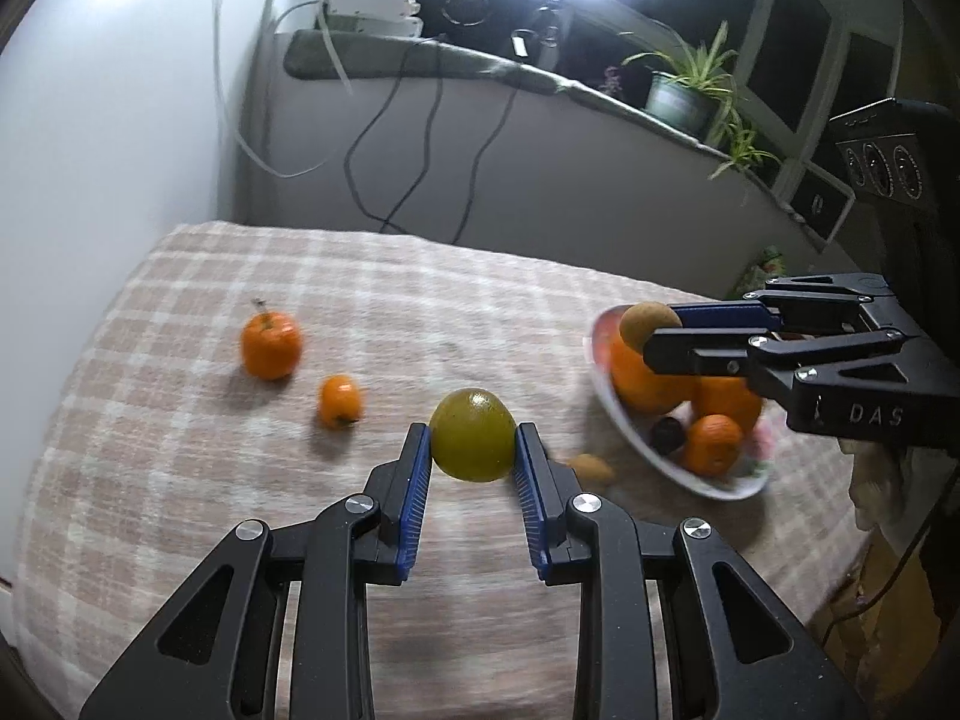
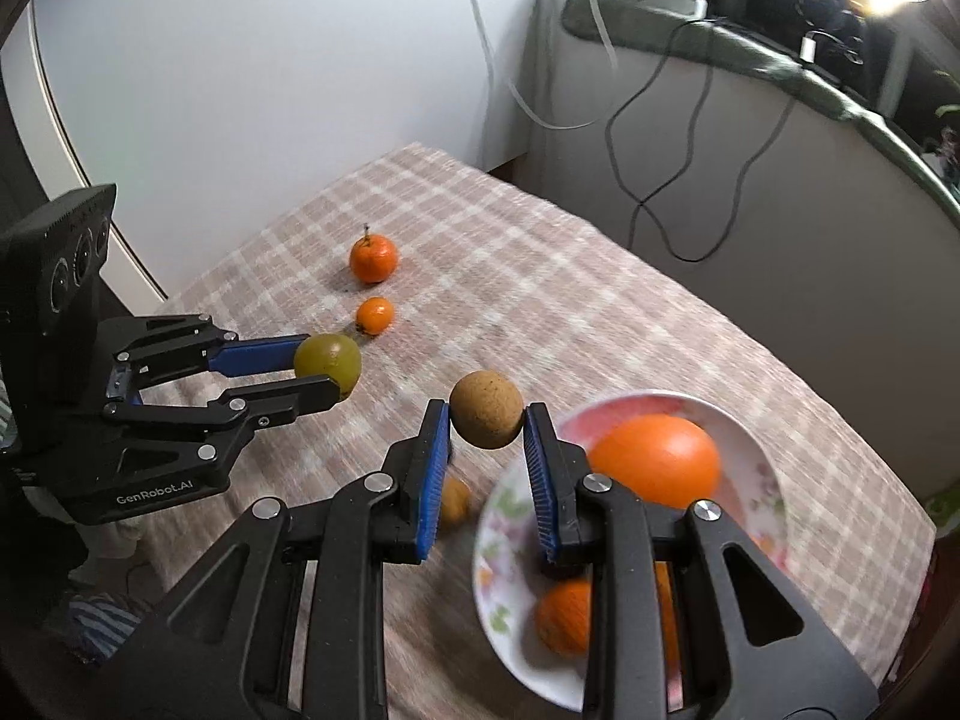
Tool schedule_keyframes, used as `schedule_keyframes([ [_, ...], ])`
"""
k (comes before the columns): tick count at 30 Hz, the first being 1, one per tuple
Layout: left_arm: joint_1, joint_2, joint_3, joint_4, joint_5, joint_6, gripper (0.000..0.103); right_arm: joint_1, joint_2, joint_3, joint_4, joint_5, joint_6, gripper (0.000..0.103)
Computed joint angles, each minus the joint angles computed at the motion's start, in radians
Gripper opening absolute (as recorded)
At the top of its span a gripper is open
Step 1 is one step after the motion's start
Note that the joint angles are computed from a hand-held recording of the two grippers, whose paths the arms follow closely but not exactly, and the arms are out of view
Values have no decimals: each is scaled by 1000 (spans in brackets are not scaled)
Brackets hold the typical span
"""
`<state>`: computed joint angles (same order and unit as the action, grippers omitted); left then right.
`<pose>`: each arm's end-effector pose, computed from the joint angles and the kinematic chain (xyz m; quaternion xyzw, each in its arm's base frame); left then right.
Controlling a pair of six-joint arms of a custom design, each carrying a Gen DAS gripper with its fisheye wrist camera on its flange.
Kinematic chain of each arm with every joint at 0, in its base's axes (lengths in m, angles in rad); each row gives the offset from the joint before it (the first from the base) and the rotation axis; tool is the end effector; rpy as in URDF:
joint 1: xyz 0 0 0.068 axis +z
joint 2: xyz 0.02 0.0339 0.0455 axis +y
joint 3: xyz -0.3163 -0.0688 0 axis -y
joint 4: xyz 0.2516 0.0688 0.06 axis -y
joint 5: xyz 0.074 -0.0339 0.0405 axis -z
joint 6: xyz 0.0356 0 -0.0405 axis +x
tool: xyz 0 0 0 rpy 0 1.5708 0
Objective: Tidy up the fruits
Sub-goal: 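Close the left tool on the green fruit while the right tool grasps the kiwi, then carry the green fruit with the left tool and kiwi with the right tool to the plate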
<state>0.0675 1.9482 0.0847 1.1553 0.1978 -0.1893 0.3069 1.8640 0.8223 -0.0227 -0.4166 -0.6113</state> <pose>0.2041 0.0068 0.0785 -0.0748 0.9018 -0.1148 0.4098 0.3216 0.1170 0.1362 -0.4662 0.8262 0.1607 0.2726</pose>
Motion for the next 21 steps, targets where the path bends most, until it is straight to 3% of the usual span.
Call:
schedule_keyframes([
  [21,-347,-5,151,-156,-152,-139,26,-348,38,44,-77,-143,-126,27],
])
